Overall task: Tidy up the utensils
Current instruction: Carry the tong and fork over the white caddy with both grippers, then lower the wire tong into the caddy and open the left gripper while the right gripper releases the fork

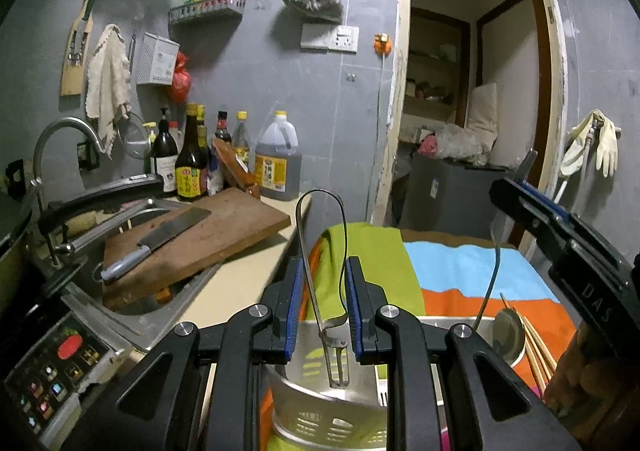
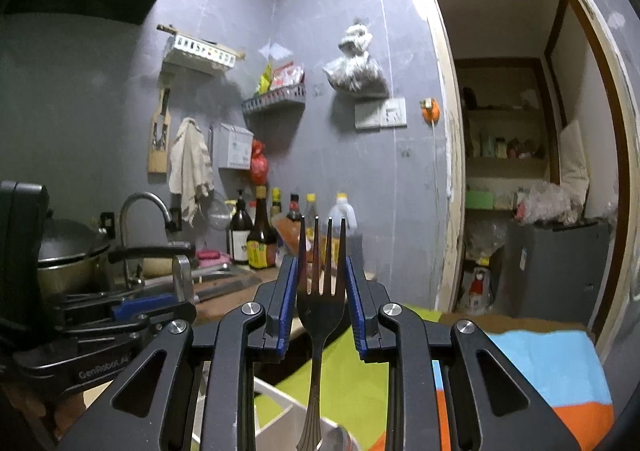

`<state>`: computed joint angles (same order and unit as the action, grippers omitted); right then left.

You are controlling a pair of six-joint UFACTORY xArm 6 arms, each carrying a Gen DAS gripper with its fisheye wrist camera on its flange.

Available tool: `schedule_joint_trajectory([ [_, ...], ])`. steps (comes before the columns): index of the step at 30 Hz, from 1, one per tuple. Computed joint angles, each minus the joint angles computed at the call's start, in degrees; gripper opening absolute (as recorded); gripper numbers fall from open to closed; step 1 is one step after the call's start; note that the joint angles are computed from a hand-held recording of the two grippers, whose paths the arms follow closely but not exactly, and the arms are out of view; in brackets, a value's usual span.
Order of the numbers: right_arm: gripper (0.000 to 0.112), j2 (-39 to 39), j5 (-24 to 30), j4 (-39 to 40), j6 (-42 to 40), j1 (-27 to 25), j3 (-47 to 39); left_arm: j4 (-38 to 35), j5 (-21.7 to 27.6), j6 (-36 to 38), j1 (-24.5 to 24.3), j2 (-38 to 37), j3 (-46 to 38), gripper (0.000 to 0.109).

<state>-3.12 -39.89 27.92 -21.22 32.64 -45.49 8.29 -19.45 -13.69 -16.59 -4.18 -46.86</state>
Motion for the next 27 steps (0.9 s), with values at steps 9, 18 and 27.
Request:
schedule_joint_trajectory([
  [9, 0.022, 0.4, 3.2, 5.0, 1.0, 0.5, 1.5, 19.4, 0.3, -18.2, 3.9, 1.7, -0.9, 0.018],
  [18, 0.029, -2.0, 4.9, -1.6, 8.8, -1.8, 4.8, 27.7, -3.3, -26.8, 6.6, 1.4, -0.3, 0.029],
  [27, 0.051, -7.1, 1.7, -5.8, 12.4, -3.7, 8.6, 21.4, -6.0, -22.3, 5.1, -2.2, 1.8, 0.041],
])
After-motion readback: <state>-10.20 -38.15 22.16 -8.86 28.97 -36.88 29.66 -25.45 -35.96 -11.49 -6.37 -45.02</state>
